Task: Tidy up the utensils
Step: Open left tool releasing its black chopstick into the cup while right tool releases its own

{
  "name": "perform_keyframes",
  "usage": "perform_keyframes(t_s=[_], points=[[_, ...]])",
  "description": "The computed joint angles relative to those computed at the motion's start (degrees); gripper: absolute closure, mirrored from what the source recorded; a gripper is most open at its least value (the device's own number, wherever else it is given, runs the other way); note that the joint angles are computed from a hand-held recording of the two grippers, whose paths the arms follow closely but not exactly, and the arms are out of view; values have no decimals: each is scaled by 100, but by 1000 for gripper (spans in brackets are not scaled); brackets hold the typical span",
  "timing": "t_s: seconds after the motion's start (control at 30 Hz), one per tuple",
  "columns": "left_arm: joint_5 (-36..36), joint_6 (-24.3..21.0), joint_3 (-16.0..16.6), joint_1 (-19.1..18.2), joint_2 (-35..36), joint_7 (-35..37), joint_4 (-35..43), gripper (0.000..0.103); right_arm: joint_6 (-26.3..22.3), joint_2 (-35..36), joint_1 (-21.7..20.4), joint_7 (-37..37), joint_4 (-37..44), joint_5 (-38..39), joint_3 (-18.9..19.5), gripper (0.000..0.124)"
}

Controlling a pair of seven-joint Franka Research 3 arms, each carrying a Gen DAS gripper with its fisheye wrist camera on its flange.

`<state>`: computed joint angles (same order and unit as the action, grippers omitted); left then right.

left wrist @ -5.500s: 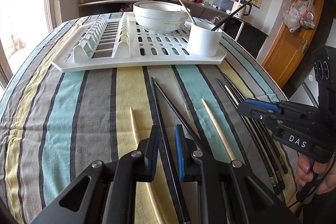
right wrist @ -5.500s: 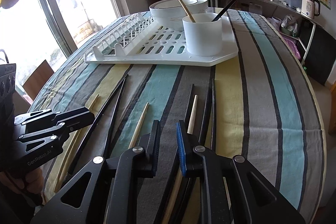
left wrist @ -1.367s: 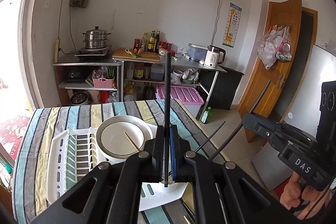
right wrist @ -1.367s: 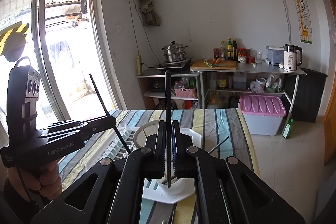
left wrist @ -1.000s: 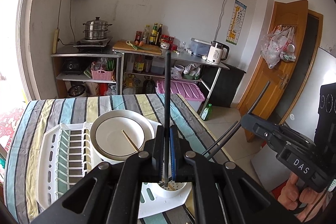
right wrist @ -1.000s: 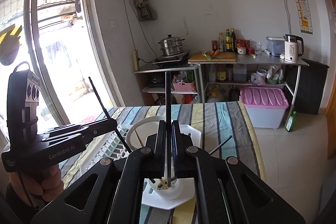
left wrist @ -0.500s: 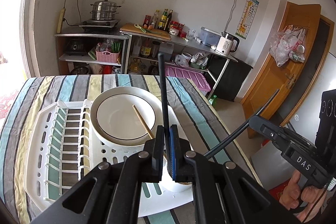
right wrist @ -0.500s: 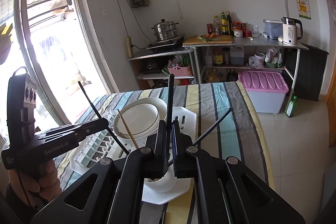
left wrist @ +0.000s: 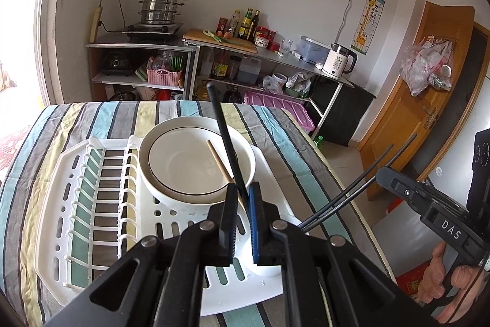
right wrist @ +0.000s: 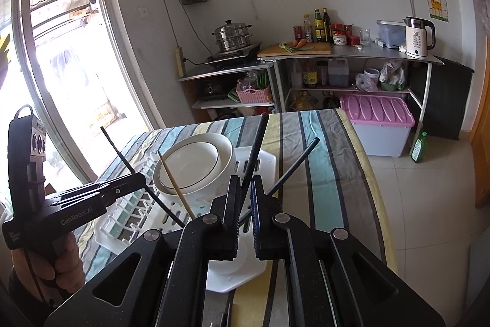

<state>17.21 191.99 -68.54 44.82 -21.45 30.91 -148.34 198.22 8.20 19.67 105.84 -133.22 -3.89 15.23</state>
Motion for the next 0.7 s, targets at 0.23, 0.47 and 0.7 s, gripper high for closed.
perform_keyframes(t_s=[0.23,0.47,0.7], points=[[-41,-4,207,-283,-107,-113,-213,94,86,-106,20,109,-174,-66,-47,107],[-96,11,469,-637,-187,-206,-462,90,195,-248,77,257,-418,-182,-143,106],[-238,82,822,-1161,-399,-250,-754,87,428,-510,213,437,-807,-284,-306,98]])
